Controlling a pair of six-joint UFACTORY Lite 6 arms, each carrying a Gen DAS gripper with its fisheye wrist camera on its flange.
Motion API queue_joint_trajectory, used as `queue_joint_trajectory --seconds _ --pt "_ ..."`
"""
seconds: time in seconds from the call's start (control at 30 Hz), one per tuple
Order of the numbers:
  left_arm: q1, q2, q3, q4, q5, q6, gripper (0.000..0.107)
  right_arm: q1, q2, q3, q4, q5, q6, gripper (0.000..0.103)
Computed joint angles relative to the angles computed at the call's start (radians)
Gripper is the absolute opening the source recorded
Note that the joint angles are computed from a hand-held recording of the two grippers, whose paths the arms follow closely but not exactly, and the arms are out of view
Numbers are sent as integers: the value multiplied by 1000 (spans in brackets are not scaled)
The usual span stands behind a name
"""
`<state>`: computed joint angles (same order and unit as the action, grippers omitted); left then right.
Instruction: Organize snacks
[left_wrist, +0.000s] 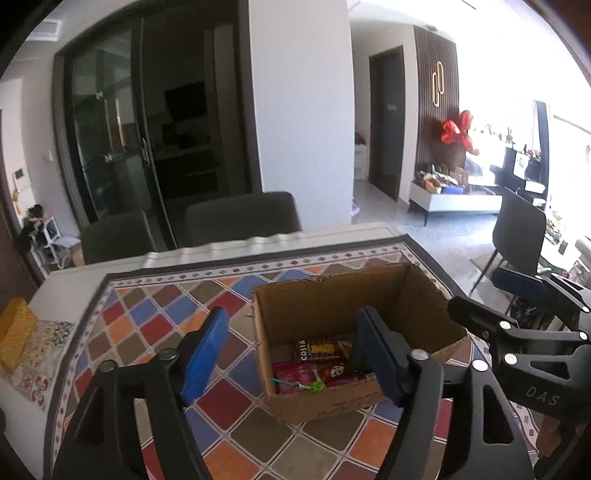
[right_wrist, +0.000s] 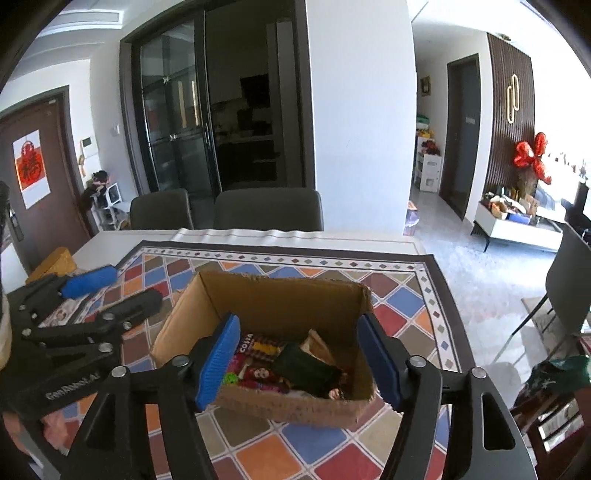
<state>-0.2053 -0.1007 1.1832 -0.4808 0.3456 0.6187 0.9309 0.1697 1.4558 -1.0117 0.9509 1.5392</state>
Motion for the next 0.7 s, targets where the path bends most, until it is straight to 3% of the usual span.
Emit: queue_joint_trajectory --seconds 0.3,0.7 --pt "33 -295 -255 -15 -14 -15 96 223 -86 -110 -92 199 168 82" --pt "30 -727 -569 264 -13 -274 103 474 -127 -234 -98 402 391 90"
